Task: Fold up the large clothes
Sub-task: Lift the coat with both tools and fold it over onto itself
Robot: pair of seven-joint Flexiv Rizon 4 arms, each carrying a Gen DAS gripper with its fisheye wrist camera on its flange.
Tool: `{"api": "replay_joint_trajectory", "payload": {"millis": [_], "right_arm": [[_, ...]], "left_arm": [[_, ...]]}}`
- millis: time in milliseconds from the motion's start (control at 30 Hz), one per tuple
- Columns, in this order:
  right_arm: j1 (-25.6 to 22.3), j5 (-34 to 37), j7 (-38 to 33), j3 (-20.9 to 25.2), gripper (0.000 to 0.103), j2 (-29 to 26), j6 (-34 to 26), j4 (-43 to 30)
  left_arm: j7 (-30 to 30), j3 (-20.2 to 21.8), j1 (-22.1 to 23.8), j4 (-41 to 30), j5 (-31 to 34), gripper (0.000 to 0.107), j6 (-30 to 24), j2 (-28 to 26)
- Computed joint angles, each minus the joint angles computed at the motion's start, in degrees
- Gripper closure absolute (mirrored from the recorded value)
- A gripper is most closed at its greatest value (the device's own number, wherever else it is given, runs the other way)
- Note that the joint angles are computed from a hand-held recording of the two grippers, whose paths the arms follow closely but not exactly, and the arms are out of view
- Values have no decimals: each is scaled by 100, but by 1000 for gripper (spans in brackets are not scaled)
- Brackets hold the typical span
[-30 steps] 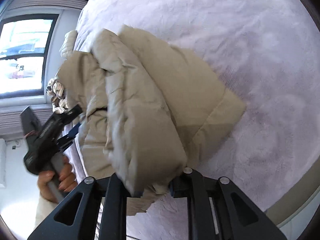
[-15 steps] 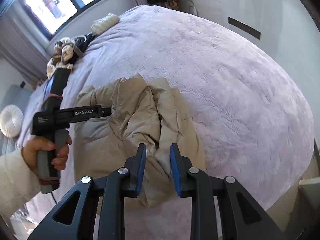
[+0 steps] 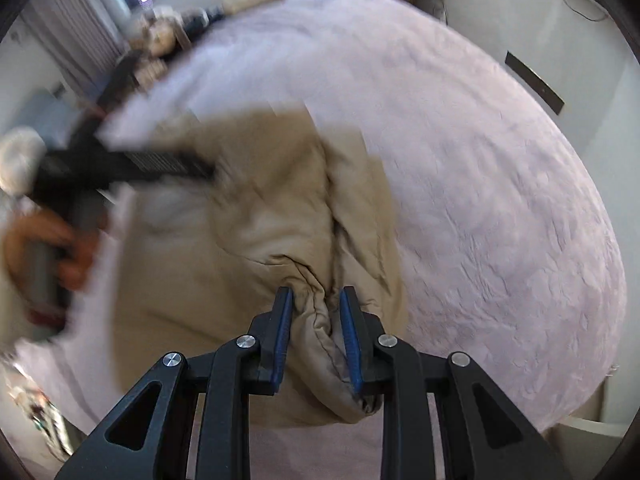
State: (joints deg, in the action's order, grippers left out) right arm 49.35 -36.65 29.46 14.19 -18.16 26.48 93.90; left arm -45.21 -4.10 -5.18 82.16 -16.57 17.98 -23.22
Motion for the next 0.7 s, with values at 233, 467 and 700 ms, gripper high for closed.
{"api": "replay_joint_trajectory", "payload": {"millis": [233, 467, 700], "right_arm": [[-211, 360, -354, 29, 75, -221, 736, 300], [-313, 109, -78, -152, 75, -220, 1862, 964], [-413, 168, -242, -133, 75, -155, 2106, 1111]], "left_arm": [[40, 79, 438, 70, -616, 27, -296, 169], [-477, 236, 1105, -83, -1245, 16, -1295, -106], [-1117, 109, 1675, -315, -1850, 16, -3055, -913]]}}
